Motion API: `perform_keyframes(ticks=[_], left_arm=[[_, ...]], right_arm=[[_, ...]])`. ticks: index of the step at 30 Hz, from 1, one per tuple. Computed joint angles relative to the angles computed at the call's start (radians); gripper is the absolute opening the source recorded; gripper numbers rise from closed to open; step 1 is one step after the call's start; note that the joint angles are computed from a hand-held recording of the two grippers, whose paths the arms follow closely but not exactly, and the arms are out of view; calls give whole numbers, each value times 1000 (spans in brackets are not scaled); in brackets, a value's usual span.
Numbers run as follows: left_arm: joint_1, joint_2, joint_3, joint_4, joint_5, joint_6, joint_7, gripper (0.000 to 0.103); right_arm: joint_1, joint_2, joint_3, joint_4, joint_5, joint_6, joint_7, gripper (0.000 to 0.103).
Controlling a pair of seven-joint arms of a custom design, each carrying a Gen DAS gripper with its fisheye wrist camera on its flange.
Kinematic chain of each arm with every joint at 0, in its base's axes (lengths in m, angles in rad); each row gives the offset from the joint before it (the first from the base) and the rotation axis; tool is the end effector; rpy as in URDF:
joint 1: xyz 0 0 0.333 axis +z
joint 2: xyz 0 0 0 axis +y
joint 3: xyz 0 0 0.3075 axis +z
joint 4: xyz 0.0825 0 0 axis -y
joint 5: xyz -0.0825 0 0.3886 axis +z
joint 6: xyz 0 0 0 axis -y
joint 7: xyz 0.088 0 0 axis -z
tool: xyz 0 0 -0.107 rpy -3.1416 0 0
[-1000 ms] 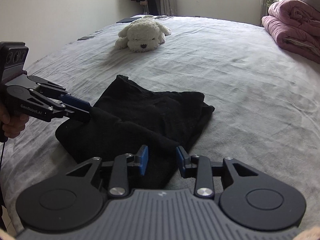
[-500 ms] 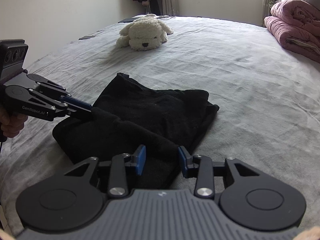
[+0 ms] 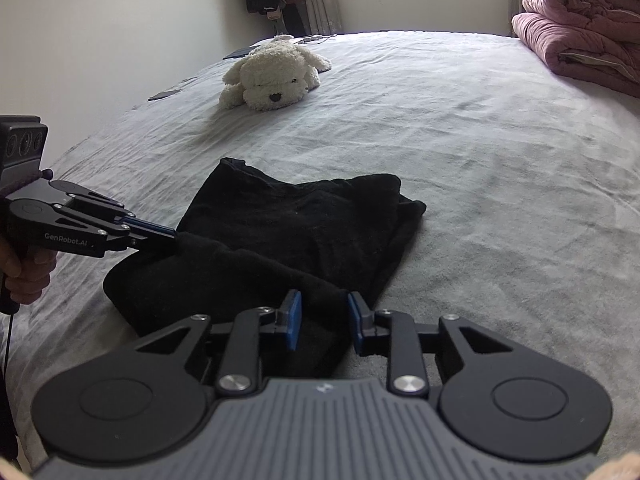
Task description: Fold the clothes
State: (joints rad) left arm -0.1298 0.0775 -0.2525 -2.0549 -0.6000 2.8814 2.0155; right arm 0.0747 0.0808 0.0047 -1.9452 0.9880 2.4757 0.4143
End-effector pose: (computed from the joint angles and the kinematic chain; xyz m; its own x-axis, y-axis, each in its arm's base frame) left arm 0.5797 -0.1947 0.4700 -0.3684 -0.9035 0.2189 -0.7130 0.1235 -0.6902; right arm 0.6158 0.0463 0.4767 0.5979 -0.7775 -0.1950 -0.6150 -0.2889 -0.7337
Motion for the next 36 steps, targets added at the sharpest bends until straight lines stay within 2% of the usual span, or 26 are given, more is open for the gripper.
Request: perform_keyframes(ticks=[3, 5, 9, 13, 15, 17, 20, 22, 23, 24, 27, 29, 32, 35, 36], left_arm=[[-6, -9, 3, -11, 34, 23, -26, 3], [-8, -18, 4, -18, 38, 43, -36, 1], [-9, -33, -2, -21, -56, 68, 41, 0], [-10, -35, 9, -5, -125, 10, 121, 1], [-9, -34, 24, -3, -106, -10, 83, 5], [0, -30, 34, 5, -115, -36, 65, 13], [5, -33, 36, 5, -133, -42, 76, 17], [5, -36, 32, 7, -171, -57, 129, 27], [2, -37, 30, 5, -175, -60, 152, 38], [-3, -38, 29, 3, -166, -58, 166, 45], [-21, -32, 31, -11, -37, -24, 129, 49], [-27, -21, 35, -16, 74, -8, 62, 50], [-17, -8, 25, -8, 95, -3, 48, 49], [-9, -4, 14, -3, 85, 2, 51, 24], [-9, -1, 15, -1, 101, 0, 34, 22]], right_arm=[[5, -17, 3, -17, 3, 30, -5, 8], [9, -34, 3, -32, 23, 53, -23, 7], [20, -53, -1, -49, 47, 84, -52, 6], [28, -53, -4, -54, 35, 103, -54, 6], [31, -53, -4, -56, 29, 112, -55, 6], [34, -53, -4, -58, 22, 121, -55, 6], [37, -58, -2, -65, 26, 134, -70, 6], [41, -63, -1, -70, 31, 146, -83, 6], [43, -65, -1, -72, 34, 151, -89, 6], [45, -67, -1, -75, 35, 158, -96, 6], [54, -73, 2, -86, 30, 184, -115, 6], [58, -77, 2, -93, 28, 198, -127, 6], [63, -78, 1, -97, 26, 211, -132, 6], [66, -77, 1, -98, 19, 215, -127, 6], [66, -77, 1, -99, 17, 216, -127, 6]])
